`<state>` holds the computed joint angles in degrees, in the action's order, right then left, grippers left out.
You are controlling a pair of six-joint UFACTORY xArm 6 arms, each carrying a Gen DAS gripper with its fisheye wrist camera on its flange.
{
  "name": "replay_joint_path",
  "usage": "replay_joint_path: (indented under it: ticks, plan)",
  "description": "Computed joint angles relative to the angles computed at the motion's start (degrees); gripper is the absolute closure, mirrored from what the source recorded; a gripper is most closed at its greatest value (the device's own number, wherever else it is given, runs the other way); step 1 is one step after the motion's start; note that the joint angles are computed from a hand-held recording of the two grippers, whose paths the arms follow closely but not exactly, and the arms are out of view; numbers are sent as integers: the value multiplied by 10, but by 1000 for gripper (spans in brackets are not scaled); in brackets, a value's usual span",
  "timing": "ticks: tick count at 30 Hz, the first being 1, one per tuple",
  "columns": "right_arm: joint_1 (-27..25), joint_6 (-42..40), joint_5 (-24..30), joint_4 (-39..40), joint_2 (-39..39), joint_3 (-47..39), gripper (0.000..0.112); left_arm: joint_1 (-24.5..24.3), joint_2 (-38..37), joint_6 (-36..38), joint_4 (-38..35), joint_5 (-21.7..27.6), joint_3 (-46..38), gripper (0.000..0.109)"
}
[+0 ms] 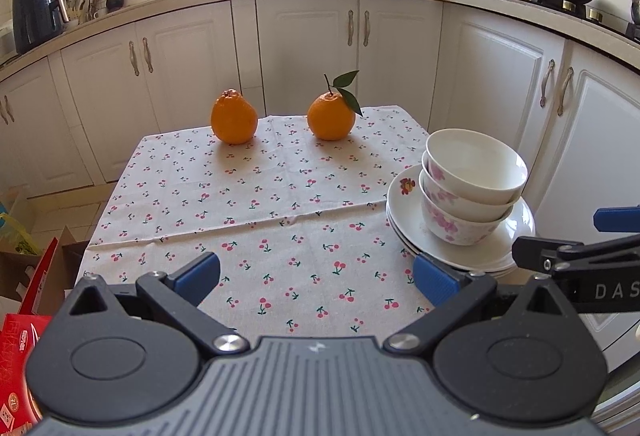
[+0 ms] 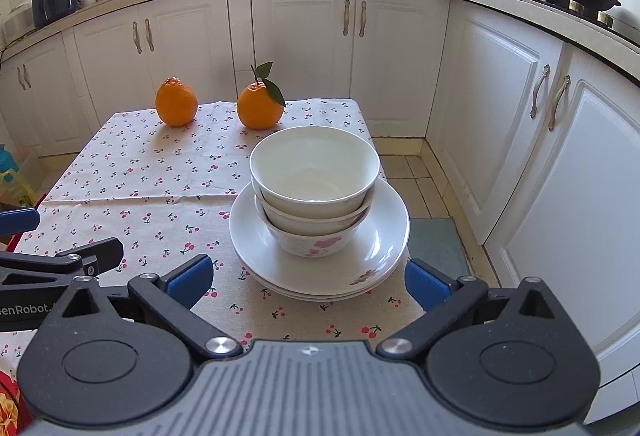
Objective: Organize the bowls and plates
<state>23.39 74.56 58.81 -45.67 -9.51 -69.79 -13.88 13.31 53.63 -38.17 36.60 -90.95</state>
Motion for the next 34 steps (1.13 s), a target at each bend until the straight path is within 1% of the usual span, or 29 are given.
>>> replay_joint_path:
  ticks: [14, 34]
  plan:
    - [0, -4, 1, -1, 2, -2, 9, 0, 6, -21, 17, 7, -9, 7]
    - [0, -9, 1, -4, 6, -5, 9, 1, 9, -28, 21, 12, -14, 7]
